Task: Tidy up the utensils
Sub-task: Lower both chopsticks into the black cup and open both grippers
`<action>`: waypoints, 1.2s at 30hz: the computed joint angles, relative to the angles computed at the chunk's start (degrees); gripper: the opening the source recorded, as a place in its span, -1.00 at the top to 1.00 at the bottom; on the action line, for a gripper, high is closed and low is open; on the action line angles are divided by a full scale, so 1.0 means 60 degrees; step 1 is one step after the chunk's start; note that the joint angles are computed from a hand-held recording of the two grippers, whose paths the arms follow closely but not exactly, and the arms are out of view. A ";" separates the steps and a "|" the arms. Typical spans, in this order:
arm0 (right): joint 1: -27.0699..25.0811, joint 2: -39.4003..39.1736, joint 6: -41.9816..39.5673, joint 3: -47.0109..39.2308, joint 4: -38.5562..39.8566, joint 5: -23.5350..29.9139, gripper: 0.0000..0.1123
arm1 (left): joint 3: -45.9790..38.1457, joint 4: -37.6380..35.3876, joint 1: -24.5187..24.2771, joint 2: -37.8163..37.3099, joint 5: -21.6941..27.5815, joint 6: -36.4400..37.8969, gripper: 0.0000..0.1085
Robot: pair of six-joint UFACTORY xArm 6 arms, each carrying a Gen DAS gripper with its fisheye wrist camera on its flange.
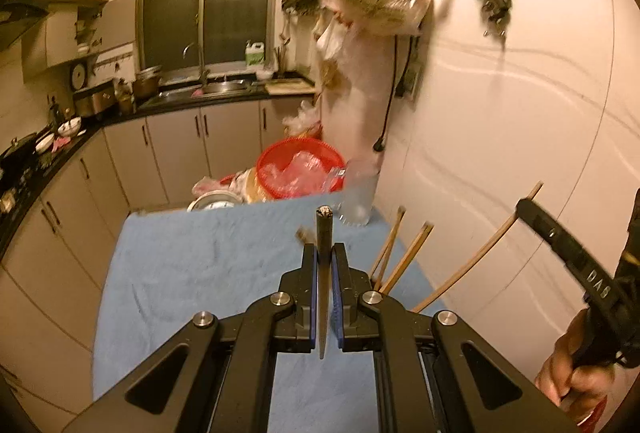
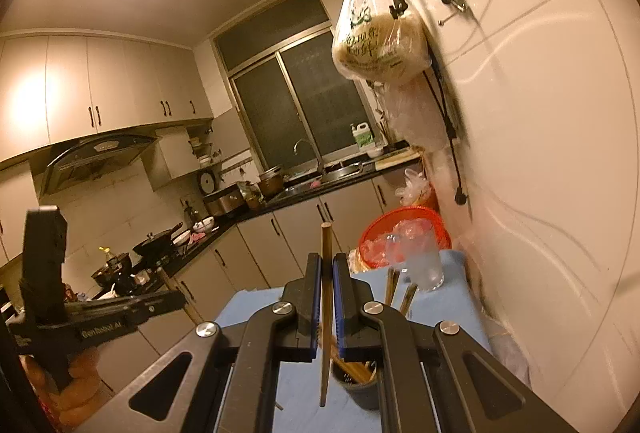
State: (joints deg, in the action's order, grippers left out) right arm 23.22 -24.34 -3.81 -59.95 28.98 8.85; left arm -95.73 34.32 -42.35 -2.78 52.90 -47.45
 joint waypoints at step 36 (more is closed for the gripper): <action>-0.0170 0.3083 0.0473 -0.1281 -0.1077 0.0422 0.89 | -0.1319 -0.2176 0.0954 0.2675 -0.0740 0.0967 0.86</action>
